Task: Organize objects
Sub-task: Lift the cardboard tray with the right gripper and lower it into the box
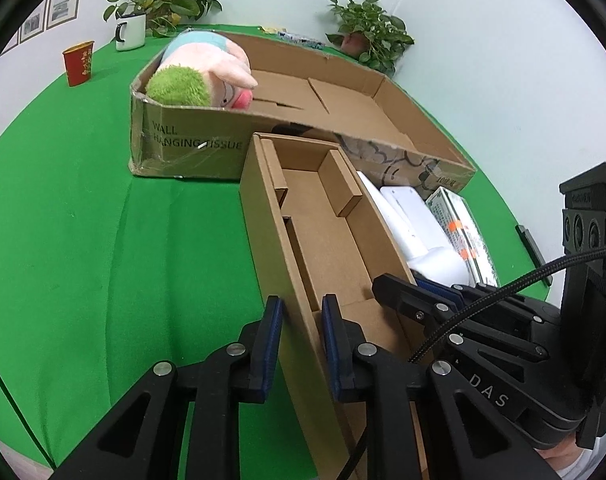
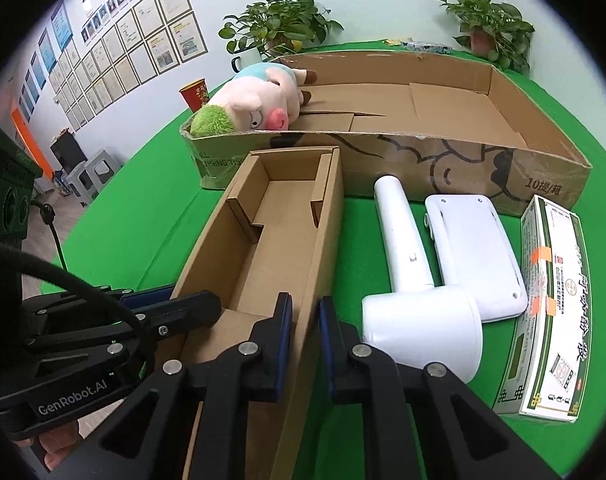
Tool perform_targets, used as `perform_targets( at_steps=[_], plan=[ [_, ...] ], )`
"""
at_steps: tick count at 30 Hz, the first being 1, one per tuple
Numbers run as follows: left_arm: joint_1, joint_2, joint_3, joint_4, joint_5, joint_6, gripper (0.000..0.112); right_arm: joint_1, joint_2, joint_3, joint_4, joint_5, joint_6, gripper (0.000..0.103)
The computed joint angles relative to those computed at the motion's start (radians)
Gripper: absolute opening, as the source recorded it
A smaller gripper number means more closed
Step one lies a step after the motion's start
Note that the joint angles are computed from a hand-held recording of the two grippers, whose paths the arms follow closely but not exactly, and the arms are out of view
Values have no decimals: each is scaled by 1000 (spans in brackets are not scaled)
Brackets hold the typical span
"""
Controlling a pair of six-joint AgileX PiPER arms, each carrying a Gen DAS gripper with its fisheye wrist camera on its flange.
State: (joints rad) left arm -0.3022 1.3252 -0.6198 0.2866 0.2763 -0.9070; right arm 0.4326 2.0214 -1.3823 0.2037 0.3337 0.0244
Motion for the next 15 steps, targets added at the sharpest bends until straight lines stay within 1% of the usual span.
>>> perform_targets(
  at_steps=[3, 4, 6, 11, 13, 15],
  plan=[
    [-35, -37, -1, 149, 28, -168, 16, 8, -28, 27, -29, -24, 29, 12],
    [-59, -53, -7, 234, 51, -255, 16, 10, -37, 34, -31, -32, 32, 12],
    [-95, -74, -26, 318, 99, -334, 15, 6, -60, 50, 4, -46, 8, 11],
    [-126, -98, -78, 343, 164, -338, 15, -14, -91, 63, 120, -62, -87, 11],
    [-141, -115, -92, 362, 187, -346, 15, -15, -101, 65, 108, -71, -77, 11],
    [-158, -115, -120, 379, 217, -350, 15, -12, -119, 74, 53, -92, -24, 11]
  ],
)
